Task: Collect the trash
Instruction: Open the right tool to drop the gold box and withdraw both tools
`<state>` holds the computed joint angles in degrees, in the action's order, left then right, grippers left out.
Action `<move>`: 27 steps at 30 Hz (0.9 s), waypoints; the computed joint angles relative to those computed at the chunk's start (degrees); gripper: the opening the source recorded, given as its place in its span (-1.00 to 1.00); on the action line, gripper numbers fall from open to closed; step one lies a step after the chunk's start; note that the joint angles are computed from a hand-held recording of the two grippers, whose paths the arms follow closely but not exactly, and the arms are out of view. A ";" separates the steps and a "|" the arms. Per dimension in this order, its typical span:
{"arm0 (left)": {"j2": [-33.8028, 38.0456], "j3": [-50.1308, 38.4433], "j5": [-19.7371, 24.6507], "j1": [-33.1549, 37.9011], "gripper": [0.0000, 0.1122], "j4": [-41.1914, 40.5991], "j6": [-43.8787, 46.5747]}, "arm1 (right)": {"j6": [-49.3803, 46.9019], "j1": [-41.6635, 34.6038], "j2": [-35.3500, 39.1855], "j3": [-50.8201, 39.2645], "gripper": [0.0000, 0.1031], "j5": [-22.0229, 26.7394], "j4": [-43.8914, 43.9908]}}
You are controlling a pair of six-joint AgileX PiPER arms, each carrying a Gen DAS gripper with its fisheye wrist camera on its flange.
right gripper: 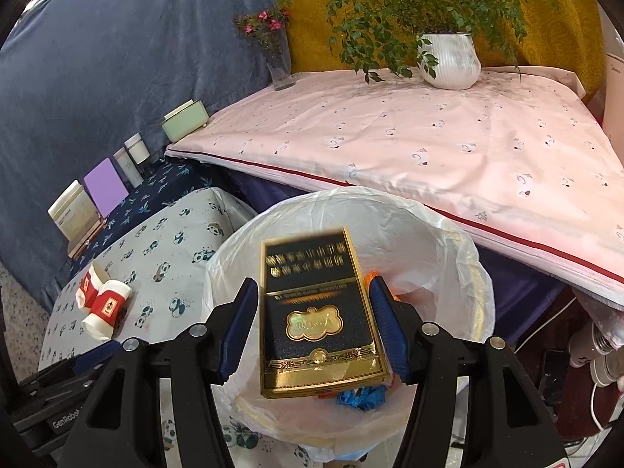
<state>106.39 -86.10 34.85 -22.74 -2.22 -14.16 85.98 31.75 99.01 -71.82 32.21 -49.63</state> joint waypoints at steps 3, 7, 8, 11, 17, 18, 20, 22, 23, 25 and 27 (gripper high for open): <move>-0.61 1.29 -0.76 1.24 0.23 0.51 -0.85 | -1.07 0.88 0.81 -1.84 0.12 0.70 0.20; -1.49 2.92 -1.31 3.55 0.24 0.35 -0.50 | -2.49 2.24 1.69 -3.98 0.14 1.25 1.21; -1.73 3.25 -1.35 3.96 0.24 0.35 -0.55 | -2.74 2.70 1.93 -4.54 0.14 1.29 1.49; -2.82 4.95 -1.96 5.83 0.26 -0.20 0.17 | -4.08 4.37 3.00 -6.69 0.17 2.06 2.35; -5.13 8.57 -3.67 10.35 0.40 0.44 0.02 | -7.31 7.41 6.61 -12.22 0.27 2.55 5.84; -5.38 9.01 -3.77 11.35 0.40 -0.15 0.55 | -8.35 7.93 7.55 -13.53 0.27 2.53 7.04; -5.68 9.55 -3.72 13.11 0.40 -0.56 1.02 | -10.31 8.86 9.39 -16.10 0.27 2.87 8.93; -6.03 10.12 -3.87 14.65 0.40 -0.54 1.20 | -11.87 9.73 10.99 -18.34 0.27 3.27 10.39; -6.22 10.49 -4.04 15.57 0.40 -0.52 1.33 | -12.98 10.25 12.08 -19.92 0.27 3.50 11.38; -6.54 11.16 -4.42 17.36 0.40 -0.49 1.72 | -14.66 11.13 13.99 -22.74 0.27 4.17 12.76; -6.77 11.72 -4.71 18.67 0.40 -0.14 1.75 | -16.90 11.90 16.27 -26.17 0.27 4.90 14.73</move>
